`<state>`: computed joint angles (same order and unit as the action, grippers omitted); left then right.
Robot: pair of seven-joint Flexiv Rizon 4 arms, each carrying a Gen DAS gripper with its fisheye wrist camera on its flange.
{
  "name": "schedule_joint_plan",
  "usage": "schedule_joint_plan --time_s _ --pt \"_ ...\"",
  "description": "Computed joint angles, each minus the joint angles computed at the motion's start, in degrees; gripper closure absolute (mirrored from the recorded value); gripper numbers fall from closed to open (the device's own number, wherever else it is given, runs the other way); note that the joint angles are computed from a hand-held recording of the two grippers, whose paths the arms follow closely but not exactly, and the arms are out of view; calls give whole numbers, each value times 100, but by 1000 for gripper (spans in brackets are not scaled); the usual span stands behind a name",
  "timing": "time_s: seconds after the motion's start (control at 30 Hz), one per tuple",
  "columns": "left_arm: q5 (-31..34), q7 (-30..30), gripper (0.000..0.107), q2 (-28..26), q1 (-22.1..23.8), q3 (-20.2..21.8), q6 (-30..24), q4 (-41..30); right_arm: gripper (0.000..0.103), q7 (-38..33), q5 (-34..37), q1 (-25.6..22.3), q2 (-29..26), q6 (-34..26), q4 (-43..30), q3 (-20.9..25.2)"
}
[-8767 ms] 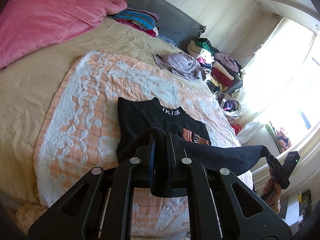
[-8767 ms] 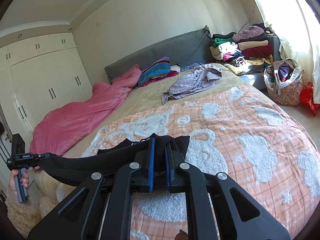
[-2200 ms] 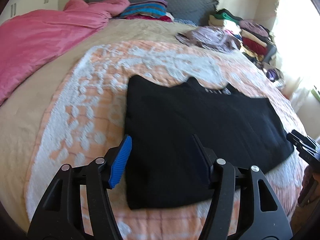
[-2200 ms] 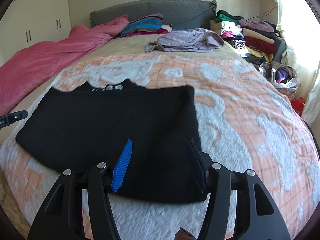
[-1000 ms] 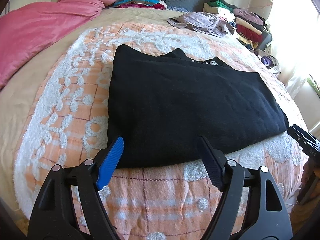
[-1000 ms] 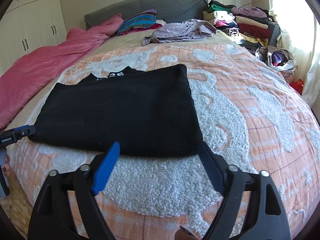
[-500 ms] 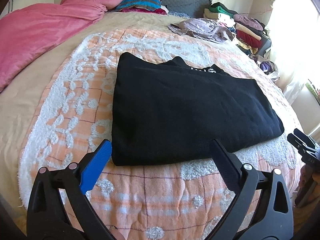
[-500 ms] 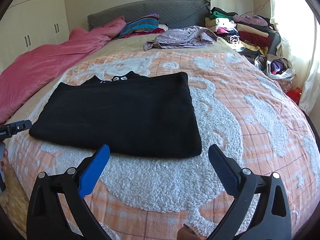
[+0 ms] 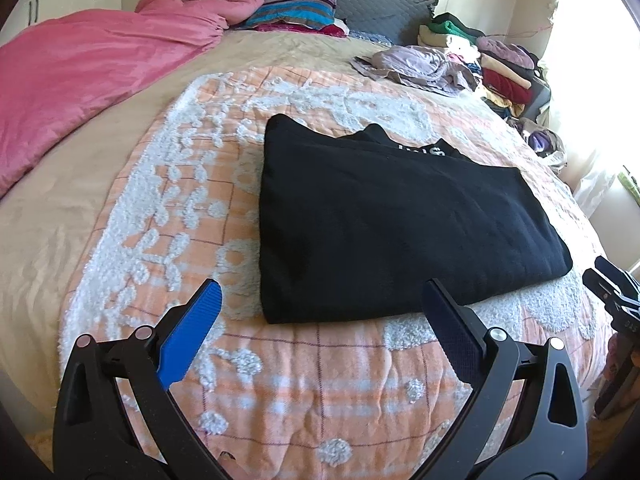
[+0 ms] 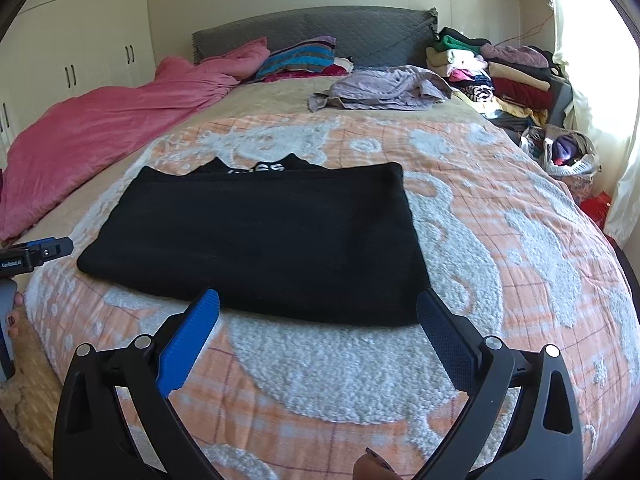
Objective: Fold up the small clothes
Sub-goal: 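Move both grippers to one side edge of the folded black sweatshirt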
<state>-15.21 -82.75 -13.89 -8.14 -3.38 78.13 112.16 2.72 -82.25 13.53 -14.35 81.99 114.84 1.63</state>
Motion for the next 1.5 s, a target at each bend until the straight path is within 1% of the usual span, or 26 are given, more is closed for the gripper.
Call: schedule_joint_plan --time_s 0.23,0.4,0.57,0.73,0.87,1.2,1.5 --pt "-95 38 13 96 72 -9 113 108 5 -273 161 183 -114 25 -196 56" --pt "-338 158 13 159 163 -77 245 202 5 -615 429 396 -232 31 -341 54" --pt "-378 113 13 177 183 -29 311 219 5 -965 699 665 -392 52 -525 -3" --pt "-313 -25 13 171 200 52 373 204 5 -1436 1041 924 -558 65 -704 -51" --pt "-249 -129 13 142 218 101 371 157 5 -1682 1192 1146 -688 79 -851 -139" --pt "73 -406 13 -51 258 239 154 -148 5 -2548 1790 1646 -1085 121 -1282 -329" --pt "529 -705 13 -371 218 422 -286 -715 5 -3673 2820 1959 -1465 -20 -1662 -275"
